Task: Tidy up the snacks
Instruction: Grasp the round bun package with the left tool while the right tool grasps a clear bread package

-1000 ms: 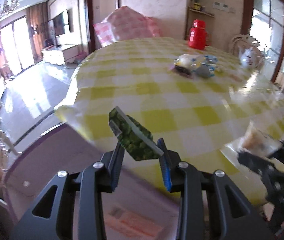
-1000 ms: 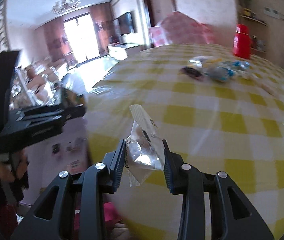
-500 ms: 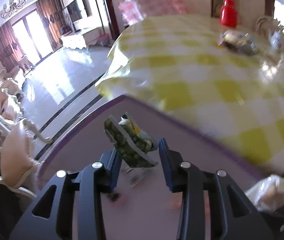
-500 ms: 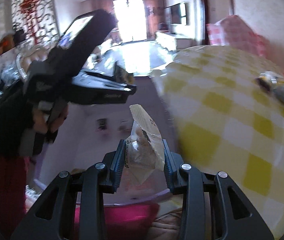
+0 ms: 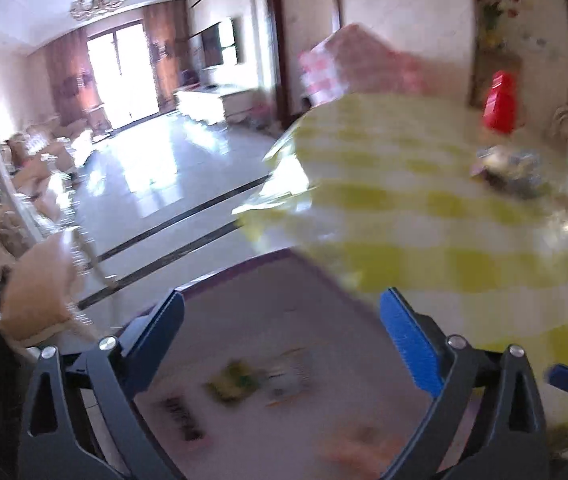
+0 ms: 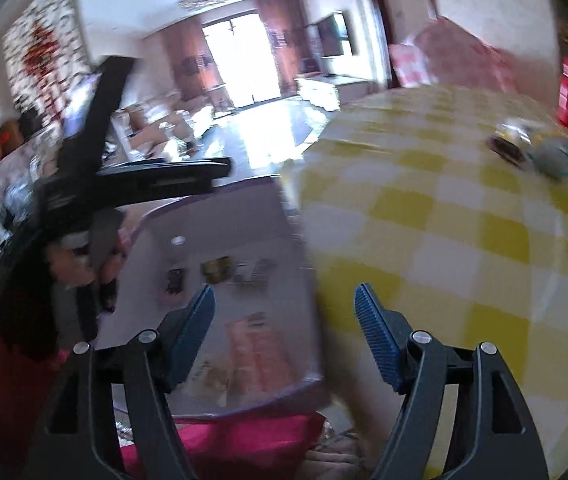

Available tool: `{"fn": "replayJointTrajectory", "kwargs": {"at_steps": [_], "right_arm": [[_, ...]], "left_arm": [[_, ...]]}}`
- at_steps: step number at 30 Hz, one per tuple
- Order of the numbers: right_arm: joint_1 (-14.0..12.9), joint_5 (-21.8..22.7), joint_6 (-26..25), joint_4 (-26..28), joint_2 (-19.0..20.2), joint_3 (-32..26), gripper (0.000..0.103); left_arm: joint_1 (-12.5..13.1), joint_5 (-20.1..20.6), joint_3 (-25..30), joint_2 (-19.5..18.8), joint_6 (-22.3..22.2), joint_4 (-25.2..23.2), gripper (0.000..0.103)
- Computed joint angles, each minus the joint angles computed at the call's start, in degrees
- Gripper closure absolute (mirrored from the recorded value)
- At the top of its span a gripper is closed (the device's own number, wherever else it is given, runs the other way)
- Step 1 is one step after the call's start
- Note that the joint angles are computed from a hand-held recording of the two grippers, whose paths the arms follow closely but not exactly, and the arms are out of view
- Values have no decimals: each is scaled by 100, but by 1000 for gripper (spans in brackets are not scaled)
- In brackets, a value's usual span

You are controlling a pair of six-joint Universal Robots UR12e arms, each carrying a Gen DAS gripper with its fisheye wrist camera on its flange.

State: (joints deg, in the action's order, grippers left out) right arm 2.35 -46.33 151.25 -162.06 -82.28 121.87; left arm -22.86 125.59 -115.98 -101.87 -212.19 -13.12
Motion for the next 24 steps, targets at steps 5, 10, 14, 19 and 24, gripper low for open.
{"fn": "replayJointTrajectory", "kwargs": {"at_steps": [5, 10, 14, 19, 24], "right_arm": [[-325, -406, 731, -366, 124, -93, 24], [-712, -982, 1594, -479, 298, -249, 22], [-1037, -970, 2042, -628, 392, -309, 20], [-1268, -1391, 2003, -726, 607, -632, 16], [-1344, -1952, 2198, -483, 1136, -1407, 16]], "left_arm": [[-189, -683, 353, -321, 188, 531, 2], [-189, -1856, 1209, -798, 23, 154, 2], [-135, -2560, 2064, -1357, -391, -49, 2], [-36, -2779, 3010, -2099, -1399, -23, 2], [-46, -2210, 3782, -2695, -2150, 102, 2]]}}
